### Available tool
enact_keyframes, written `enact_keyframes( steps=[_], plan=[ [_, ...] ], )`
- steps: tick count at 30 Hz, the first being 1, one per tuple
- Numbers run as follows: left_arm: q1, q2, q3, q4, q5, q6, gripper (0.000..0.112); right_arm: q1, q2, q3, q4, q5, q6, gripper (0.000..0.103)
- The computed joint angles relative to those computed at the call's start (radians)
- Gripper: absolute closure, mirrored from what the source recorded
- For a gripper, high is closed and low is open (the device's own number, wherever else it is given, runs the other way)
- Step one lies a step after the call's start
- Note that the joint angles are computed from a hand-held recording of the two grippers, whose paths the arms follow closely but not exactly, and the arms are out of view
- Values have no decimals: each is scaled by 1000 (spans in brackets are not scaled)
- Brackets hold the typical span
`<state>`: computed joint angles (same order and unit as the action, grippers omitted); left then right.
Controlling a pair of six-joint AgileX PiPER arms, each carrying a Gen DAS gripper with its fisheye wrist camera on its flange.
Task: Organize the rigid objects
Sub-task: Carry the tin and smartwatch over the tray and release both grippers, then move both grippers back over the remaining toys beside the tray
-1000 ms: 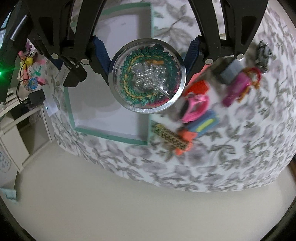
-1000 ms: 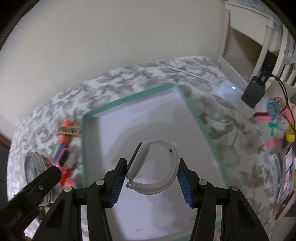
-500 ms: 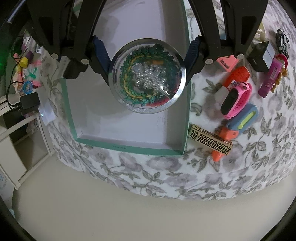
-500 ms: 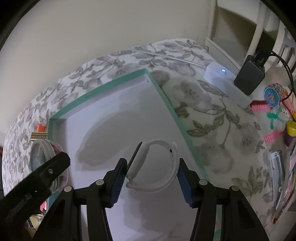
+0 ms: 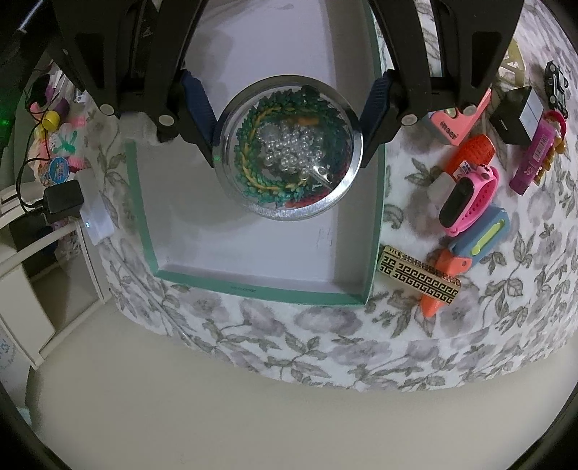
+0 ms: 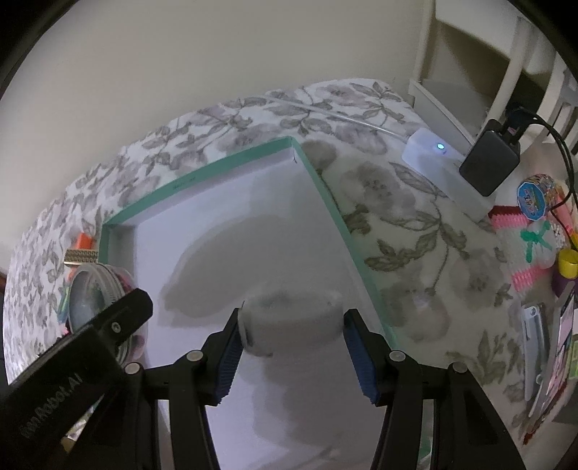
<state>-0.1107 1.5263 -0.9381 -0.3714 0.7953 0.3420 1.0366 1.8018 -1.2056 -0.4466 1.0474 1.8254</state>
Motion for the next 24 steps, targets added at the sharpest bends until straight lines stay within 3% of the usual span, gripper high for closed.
enact_keyframes(
  steps=[5, 16, 17, 19, 24],
  plan=[
    [1, 10, 6, -3, -8, 2, 39, -8, 12, 10, 15, -41, -16, 45],
    [19, -18, 12, -27, -37, 13, 32, -12, 28, -11, 28, -23, -57, 44],
    [25, -25, 15, -29, -41, 12, 32, -11, 26, -11, 23, -22, -55, 41],
    [40, -37, 19, -36, -50, 19, 19, -8, 22, -11, 14, -17, -50, 37],
    [81, -56, 20, -31, -82, 14, 14, 3, 11, -16, -20, 3, -35, 25]
  ],
)
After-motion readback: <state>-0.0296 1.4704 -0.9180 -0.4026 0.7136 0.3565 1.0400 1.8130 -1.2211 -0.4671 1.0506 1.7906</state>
